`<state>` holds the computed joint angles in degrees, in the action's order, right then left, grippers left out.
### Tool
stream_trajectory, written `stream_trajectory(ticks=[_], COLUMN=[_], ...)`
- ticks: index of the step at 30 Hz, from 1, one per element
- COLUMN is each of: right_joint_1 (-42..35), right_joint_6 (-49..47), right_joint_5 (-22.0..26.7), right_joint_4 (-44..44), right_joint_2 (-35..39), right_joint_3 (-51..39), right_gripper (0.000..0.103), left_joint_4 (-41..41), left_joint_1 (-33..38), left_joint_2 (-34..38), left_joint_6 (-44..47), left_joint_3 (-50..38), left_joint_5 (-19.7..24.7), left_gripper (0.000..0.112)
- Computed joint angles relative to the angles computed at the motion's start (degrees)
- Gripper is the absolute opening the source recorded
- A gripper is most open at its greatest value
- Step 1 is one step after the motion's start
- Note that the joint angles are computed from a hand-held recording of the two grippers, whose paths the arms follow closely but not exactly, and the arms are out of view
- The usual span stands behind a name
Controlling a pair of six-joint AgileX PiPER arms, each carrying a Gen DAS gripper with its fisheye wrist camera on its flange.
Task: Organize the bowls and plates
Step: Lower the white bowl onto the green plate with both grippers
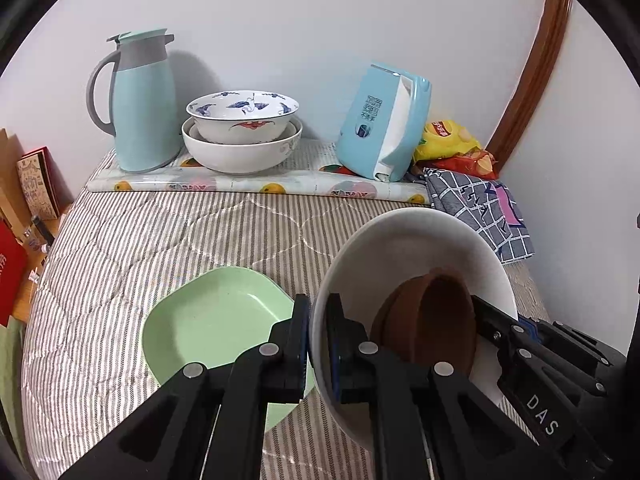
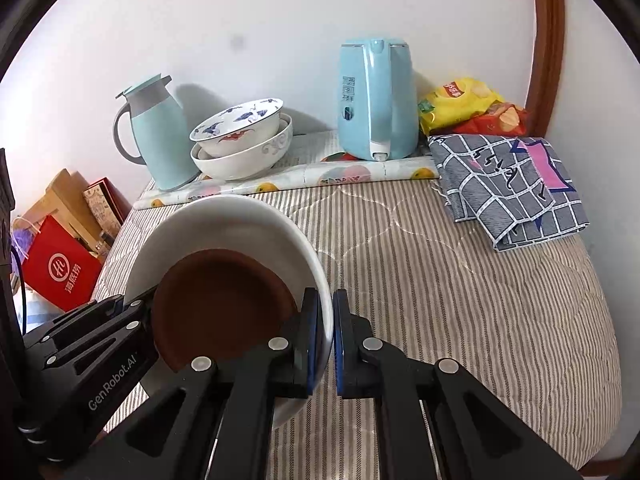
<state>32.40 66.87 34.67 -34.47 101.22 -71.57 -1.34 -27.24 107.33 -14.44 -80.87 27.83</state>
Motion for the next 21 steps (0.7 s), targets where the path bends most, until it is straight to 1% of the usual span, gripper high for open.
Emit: stream_trajectory(ticks=[21], right_joint_1=[0.8], right_joint_6=[-5.2], right_joint_5=[-0.8], right_joint_4=[4.7], right_joint_2=[7.2], right_joint_3=[-7.9], right_gripper=[0.007], left_joint_4=[-1.0], left_joint_1=[4.4], left_joint_2=[0.9], left_joint_6=[2.0], left_joint_3=[0.4], left_joint_5=[0.3], left_gripper=[0.009])
